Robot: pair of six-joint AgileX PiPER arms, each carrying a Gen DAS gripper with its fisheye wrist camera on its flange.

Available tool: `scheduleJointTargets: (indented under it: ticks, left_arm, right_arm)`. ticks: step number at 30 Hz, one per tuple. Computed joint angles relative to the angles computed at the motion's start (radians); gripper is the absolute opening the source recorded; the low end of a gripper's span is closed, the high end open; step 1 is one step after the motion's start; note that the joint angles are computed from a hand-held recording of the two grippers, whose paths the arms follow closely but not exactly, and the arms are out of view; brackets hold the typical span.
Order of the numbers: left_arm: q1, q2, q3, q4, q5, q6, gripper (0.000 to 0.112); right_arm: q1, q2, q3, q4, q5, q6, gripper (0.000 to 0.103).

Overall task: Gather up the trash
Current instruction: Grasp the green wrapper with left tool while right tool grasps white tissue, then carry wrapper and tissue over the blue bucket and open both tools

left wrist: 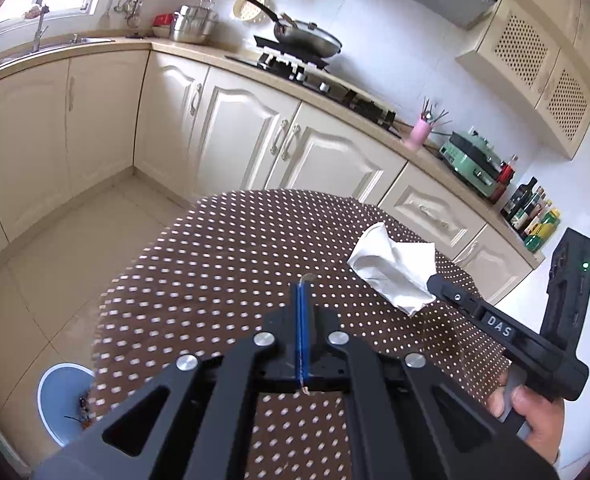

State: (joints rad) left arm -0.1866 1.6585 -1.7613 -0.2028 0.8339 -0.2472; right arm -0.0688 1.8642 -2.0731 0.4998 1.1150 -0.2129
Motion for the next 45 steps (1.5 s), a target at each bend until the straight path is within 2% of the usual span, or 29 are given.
scheduleJointTargets:
  ticks: [4, 9, 13, 15, 18, 21, 26, 29, 31, 34, 40, 45]
  left_arm:
    - [0.076, -0.109, 0.094, -0.062, -0.004, 0.069, 0.000]
    - [0.221, -0.235, 0.190, -0.138, 0.031, 0.170, 0.000]
    - [0.415, -0.357, 0.303, -0.263, 0.073, 0.313, 0.000]
    - [0.530, -0.408, 0.360, -0.324, 0.098, 0.399, 0.000]
    - [0.669, -0.445, 0.430, -0.383, 0.122, 0.503, 0.000]
    - [0.859, -0.449, 0.521, -0.484, 0.157, 0.657, 0.000]
    - [1.039, -0.374, 0.638, -0.556, 0.138, 0.837, 0.000]
    - [1.083, -0.294, 0.690, -0.569, 0.093, 0.909, 0.000]
    - [1.085, -0.227, 0.720, -0.557, 0.035, 0.940, 0.000]
    - [1.069, -0.117, 0.728, -0.552, -0.018, 0.962, 0.000]
    - [1.006, 0.096, 0.691, -0.548, -0.108, 0.981, 0.000]
    - [0.960, 0.182, 0.654, -0.542, -0.160, 0.978, 0.001]
  right_arm:
    - [0.050, -0.067, 0.048, 0.015, -0.005, -0.011, 0.002]
    - [0.196, -0.115, 0.073, 0.005, -0.007, 0.020, 0.002]
    - [0.392, -0.123, 0.080, -0.079, -0.045, 0.094, 0.002]
    - [0.476, -0.093, 0.041, -0.121, -0.037, 0.134, 0.002]
    - [0.609, -0.039, -0.019, -0.199, -0.037, 0.202, 0.002]
    - [0.721, 0.033, -0.078, -0.261, -0.029, 0.259, 0.002]
    - [0.835, 0.134, -0.098, -0.312, -0.035, 0.313, 0.002]
    - [0.882, 0.195, -0.076, -0.347, -0.059, 0.340, 0.002]
    - [0.901, 0.244, -0.091, -0.377, -0.059, 0.355, 0.002]
    - [0.924, 0.352, -0.158, -0.439, -0.035, 0.388, 0.002]
    - [0.918, 0.485, -0.231, -0.483, -0.013, 0.413, 0.002]
    - [0.913, 0.593, -0.358, -0.494, 0.044, 0.428, 0.002]
